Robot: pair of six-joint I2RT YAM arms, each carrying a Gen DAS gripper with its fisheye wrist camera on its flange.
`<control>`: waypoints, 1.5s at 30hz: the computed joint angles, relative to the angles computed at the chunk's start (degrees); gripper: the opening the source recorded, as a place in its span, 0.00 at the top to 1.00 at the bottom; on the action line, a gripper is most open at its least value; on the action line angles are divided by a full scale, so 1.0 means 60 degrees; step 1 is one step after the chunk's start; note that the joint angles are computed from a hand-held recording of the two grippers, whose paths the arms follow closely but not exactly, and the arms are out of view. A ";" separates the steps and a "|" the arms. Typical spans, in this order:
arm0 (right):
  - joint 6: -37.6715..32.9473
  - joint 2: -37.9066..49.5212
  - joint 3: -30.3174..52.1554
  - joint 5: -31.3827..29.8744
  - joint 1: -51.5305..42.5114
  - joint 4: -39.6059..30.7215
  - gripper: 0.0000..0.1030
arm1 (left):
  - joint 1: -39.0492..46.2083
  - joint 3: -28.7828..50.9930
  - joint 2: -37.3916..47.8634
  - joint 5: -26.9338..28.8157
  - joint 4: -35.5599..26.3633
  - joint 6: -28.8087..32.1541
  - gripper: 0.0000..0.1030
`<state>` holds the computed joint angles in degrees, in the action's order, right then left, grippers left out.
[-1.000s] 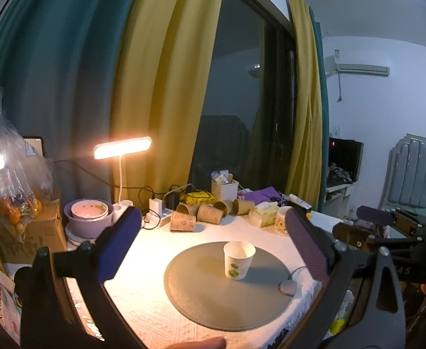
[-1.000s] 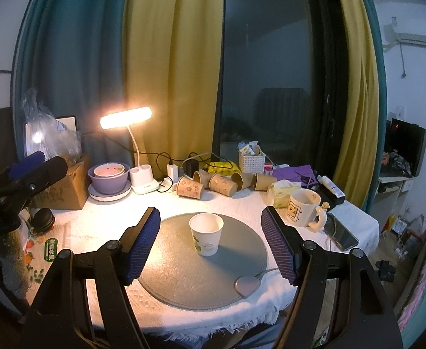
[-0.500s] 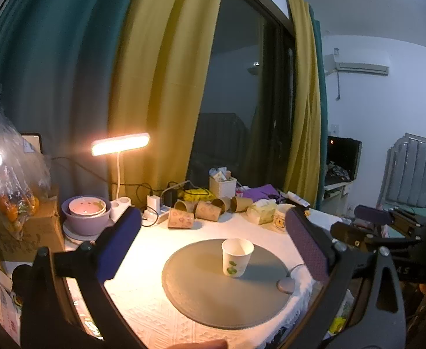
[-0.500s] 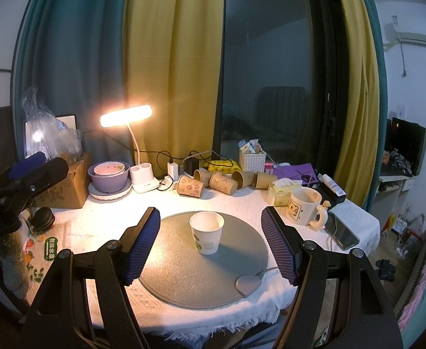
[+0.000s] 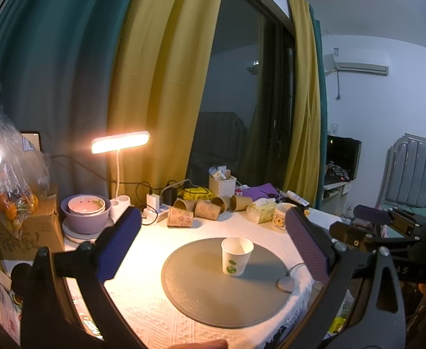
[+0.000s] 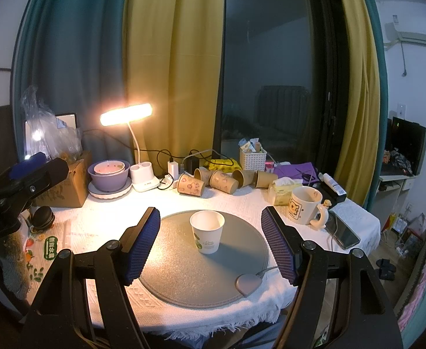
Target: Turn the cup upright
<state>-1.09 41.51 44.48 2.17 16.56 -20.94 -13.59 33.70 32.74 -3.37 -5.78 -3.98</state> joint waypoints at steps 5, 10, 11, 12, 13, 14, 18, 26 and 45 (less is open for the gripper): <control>0.0015 0.0000 0.0012 0.0062 0.0062 -0.0022 0.27 | -0.0006 0.0009 0.0002 -0.0006 -0.0013 -0.0006 0.03; 0.0007 0.0018 0.0013 0.0028 0.0024 0.0002 0.27 | -0.0011 0.0016 0.0008 -0.0015 -0.0010 -0.0003 0.03; 0.0010 0.0012 0.0016 0.0053 0.0048 -0.0003 0.27 | -0.0007 0.0020 0.0010 -0.0012 -0.0012 -0.0003 0.03; 0.0011 0.0025 0.0020 0.0042 0.0034 0.0004 0.27 | -0.0027 0.0019 0.0013 -0.0028 -0.0011 -0.0004 0.03; 0.0011 0.0025 0.0020 0.0042 0.0034 0.0004 0.27 | -0.0016 0.0022 0.0007 -0.0022 -0.0015 -0.0009 0.03; 0.0027 0.0019 0.0025 0.0091 0.0084 -0.0013 0.27 | -0.0032 0.0016 0.0003 -0.0038 -0.0011 -0.0009 0.03; 0.0023 0.0007 0.0011 0.0069 0.0066 -0.0015 0.27 | -0.0030 0.0030 0.0011 -0.0037 -0.0025 -0.0012 0.03; 0.0074 -0.0018 0.0000 0.0221 0.0220 -0.0062 0.27 | -0.0052 0.0044 0.0012 -0.0067 -0.0038 -0.0020 0.03; 0.0100 -0.0088 -0.0032 0.0309 0.0350 -0.0212 0.27 | -0.0068 -0.0148 -0.0113 -0.0004 -0.0075 -0.0100 0.03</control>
<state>-0.49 40.98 44.29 4.02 18.66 -22.21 -14.00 32.82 32.06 -3.39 -6.23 -4.58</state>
